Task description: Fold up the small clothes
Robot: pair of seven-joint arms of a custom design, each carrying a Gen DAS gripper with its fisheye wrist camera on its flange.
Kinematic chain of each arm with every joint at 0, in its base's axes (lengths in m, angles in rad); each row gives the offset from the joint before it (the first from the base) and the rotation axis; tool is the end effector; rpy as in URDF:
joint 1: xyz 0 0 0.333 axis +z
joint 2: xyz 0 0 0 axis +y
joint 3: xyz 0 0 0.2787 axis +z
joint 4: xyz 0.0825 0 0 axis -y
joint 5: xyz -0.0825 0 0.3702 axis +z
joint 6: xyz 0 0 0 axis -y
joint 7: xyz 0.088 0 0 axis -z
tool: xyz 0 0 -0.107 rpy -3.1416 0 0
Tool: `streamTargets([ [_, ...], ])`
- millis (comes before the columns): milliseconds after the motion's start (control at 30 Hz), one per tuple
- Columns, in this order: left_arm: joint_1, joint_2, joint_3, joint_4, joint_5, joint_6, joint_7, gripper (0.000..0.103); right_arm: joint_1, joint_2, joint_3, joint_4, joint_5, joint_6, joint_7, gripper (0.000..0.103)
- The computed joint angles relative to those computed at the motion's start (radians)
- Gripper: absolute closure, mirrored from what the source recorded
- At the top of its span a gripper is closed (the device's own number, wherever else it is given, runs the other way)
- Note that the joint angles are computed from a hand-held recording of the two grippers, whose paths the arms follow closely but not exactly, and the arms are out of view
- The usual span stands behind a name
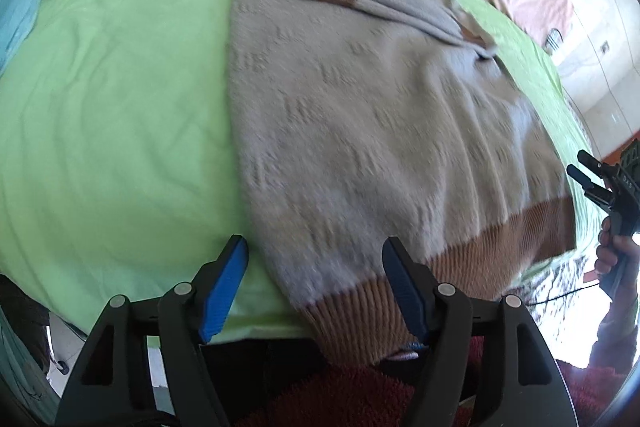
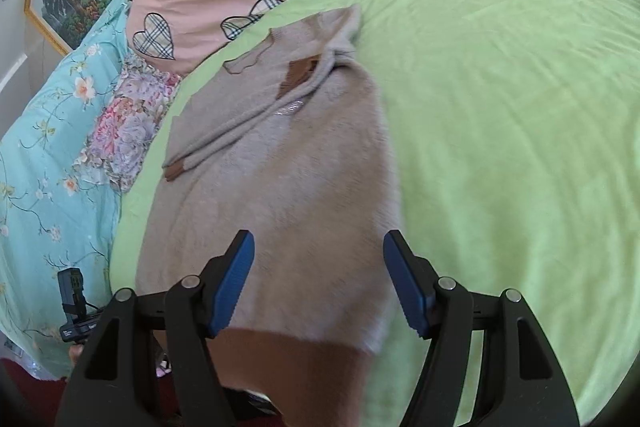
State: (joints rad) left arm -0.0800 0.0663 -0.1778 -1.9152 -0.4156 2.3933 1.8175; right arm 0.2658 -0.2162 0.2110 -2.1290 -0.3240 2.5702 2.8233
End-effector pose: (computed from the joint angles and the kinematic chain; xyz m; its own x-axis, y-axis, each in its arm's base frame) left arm 0.5766 -0.1536 0.4719 -0.3031 -0.9089 0.2863 -0.8911 0.1638 -0.4232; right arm 0.4681 0.2553 0.5418 -0.3699 -0.8293 -0.4189 -0.6703 0.5504 -0.4978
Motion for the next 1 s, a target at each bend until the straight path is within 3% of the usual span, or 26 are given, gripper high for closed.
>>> streamTargets([
  [267, 0.03, 0.004, 0.006, -0.001, -0.213, -0.133, 0.148, 0.034, 0.016, -0.1, 0.01, -0.107, 0.076, -0.016, -0.046, 0.035],
  [433, 0.055, 0.049, 0.003, 0.038, -0.371, -0.255, 0.3, 0.053, 0.04, -0.106, -0.003, -0.153, 0.173, 0.07, -0.169, 0.035],
  [567, 0.068, 0.065, -0.003, 0.047, -0.417, -0.27, 0.342, 0.056, 0.075, -0.099, -0.031, -0.188, 0.297, 0.159, -0.306, 0.035],
  [667, 0.076, 0.072, -0.004, 0.048, -0.44, -0.277, 0.35, 0.056, 0.072, -0.104, -0.026, -0.2, 0.347, 0.17, -0.348, 0.036],
  [733, 0.071, 0.068, -0.007, 0.04, -0.428, -0.254, 0.353, 0.063, 0.068, -0.103, -0.024, -0.203, 0.375, 0.183, -0.364, 0.037],
  [800, 0.067, 0.064, -0.008, 0.034, -0.413, -0.237, 0.353, 0.074, 0.059, -0.083, -0.024, -0.195, 0.397, 0.198, -0.373, 0.044],
  [833, 0.066, 0.064, -0.008, 0.033, -0.408, -0.233, 0.353, 0.084, 0.065, -0.066, -0.033, -0.188, 0.422, 0.204, -0.389, 0.056],
  [867, 0.067, 0.065, -0.007, 0.034, -0.408, -0.234, 0.353, 0.087, 0.075, -0.05, -0.045, -0.179, 0.455, 0.204, -0.412, 0.073],
  [933, 0.07, 0.056, -0.007, 0.022, -0.421, -0.228, 0.367, 0.094, 0.099, -0.028, -0.069, -0.168, 0.53, 0.198, -0.469, 0.094],
  [1000, 0.061, 0.017, -0.011, -0.014, -0.421, -0.189, 0.401, 0.095, 0.096, -0.037, -0.056, -0.174, 0.528, 0.207, -0.484, 0.095],
])
